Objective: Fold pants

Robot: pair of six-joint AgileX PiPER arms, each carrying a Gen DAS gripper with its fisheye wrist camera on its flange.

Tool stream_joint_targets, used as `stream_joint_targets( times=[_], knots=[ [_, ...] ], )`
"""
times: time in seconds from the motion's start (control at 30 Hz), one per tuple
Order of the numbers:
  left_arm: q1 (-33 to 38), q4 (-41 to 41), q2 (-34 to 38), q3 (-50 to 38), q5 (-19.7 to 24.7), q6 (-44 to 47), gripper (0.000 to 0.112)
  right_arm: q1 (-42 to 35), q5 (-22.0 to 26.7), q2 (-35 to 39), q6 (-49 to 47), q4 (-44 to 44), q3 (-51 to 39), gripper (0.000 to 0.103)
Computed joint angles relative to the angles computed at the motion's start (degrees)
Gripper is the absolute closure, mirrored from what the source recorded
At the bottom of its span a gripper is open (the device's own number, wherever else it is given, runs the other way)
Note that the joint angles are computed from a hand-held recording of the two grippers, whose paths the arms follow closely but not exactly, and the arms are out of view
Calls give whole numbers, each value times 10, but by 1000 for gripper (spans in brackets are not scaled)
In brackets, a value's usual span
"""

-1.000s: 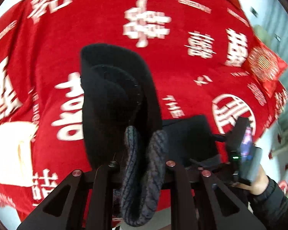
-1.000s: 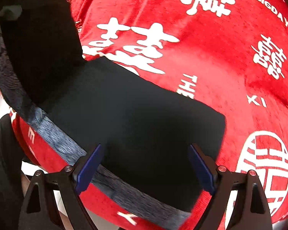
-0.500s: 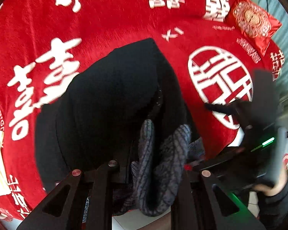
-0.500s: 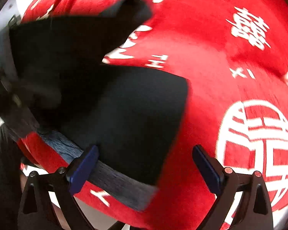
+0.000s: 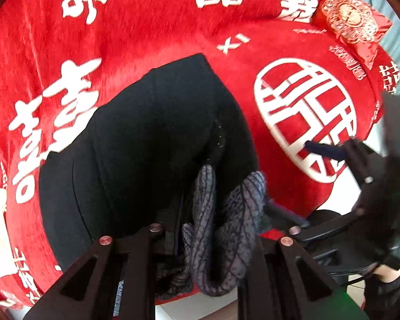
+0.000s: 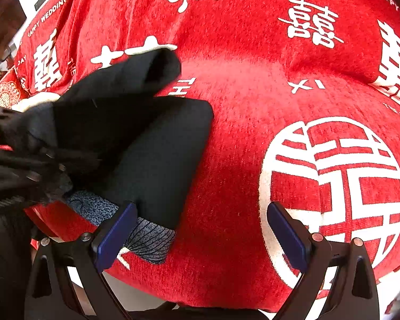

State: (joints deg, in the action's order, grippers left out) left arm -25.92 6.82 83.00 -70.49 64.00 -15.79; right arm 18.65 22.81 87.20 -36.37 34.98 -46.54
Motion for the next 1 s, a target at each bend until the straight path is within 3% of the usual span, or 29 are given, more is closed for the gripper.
stream_joint_targets(
  times=[0.13, 0.2, 0.23, 0.27, 0.4, 0.53, 0.6, 0.7, 0.83, 1.0],
  knots=[
    [-3, -7, 53, 13, -11, 3, 84, -6, 4, 9, 19, -16, -7, 5],
    [-1, -20, 41, 26, -34, 8, 69, -2, -1, 3, 60, -62, -5, 5],
    [8, -51, 38, 19, -28, 29, 56, -3, -2, -1, 66, -71, -2, 5],
    [18, -79, 33, 15, -22, 48, 53, -9, 2, -7, 49, -60, 3, 5],
    [48, -145, -22, 12, -4, 101, 50, -30, 11, -19, 65, -84, 5, 5],
    [135, -232, -83, -1, 37, 177, 34, -63, 32, -43, 45, -48, -4, 5],
    [200, -260, -110, 10, 48, 227, 33, -68, 33, -56, 14, -13, -11, 5],
    [253, -225, -113, 35, 38, 239, 33, -52, 45, -61, -32, 41, -45, 5],
    [315, -210, -84, 77, 17, 248, 33, 11, 54, -5, -75, 81, -132, 5],
    [333, -224, -86, 123, -26, 281, 32, 52, 143, 108, -90, 129, -269, 5]
  ],
)
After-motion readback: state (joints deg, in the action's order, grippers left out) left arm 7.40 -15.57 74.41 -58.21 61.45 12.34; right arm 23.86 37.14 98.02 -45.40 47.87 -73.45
